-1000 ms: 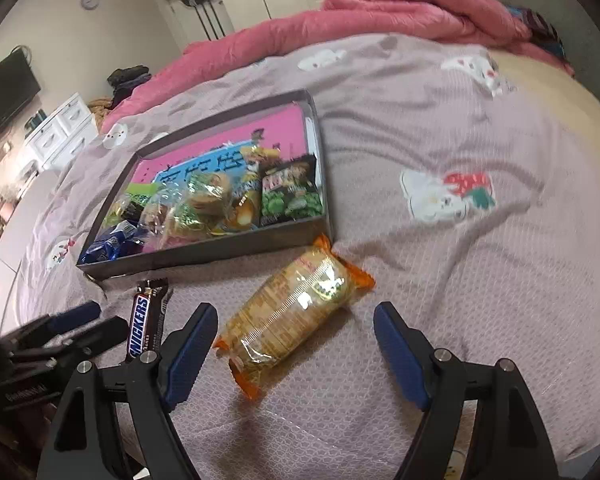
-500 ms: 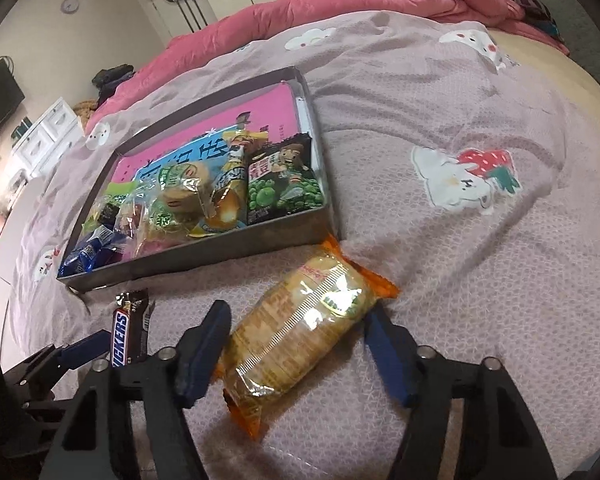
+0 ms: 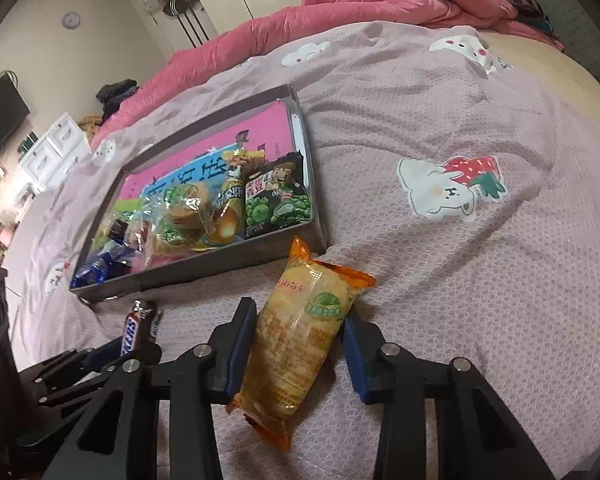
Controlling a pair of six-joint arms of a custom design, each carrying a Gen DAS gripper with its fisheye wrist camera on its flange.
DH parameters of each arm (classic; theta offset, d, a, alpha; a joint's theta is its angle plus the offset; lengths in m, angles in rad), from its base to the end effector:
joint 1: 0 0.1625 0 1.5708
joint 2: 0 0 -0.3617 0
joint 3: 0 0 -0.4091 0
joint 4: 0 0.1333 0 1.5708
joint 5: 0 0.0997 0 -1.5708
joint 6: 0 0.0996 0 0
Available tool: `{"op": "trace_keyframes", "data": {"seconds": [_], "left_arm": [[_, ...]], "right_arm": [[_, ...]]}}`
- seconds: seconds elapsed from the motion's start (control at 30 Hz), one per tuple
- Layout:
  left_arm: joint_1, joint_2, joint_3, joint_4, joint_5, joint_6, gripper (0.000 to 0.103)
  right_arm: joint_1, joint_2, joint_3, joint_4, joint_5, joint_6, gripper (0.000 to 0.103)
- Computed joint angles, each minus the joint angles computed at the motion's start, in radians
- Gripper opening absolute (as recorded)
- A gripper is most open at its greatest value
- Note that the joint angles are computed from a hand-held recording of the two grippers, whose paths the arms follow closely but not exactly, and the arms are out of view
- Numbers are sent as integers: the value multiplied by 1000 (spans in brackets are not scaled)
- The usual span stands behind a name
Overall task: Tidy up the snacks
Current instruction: 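Grasp the Snickers bar with the left tool while the right grasps the long cracker bag, then carry the Snickers over the tray with the left tool while the right carries the cracker bag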
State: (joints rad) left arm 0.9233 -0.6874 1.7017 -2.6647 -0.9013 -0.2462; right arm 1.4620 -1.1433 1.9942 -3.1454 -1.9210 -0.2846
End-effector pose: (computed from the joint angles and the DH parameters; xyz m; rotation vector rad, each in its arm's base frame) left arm -0.2070 -0.5972 -0.0253 0.4700 2.4869 -0.4713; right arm 0.0381 -0.5638 0.1800 0.0535 -2.5416 0.8539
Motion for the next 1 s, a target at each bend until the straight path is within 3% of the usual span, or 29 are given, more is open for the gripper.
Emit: {"op": "trace_keyframes", "data": {"seconds": [0.53,1.0], "left_arm": [[-13,-117,83,-114,-83,32,29],[6,-99,-7,-182,-25,83,29]], "right_arm": [[-19,-84,67,-137,182,-37,33],[-7,-36,-26,-150,251,-40,33]]}}
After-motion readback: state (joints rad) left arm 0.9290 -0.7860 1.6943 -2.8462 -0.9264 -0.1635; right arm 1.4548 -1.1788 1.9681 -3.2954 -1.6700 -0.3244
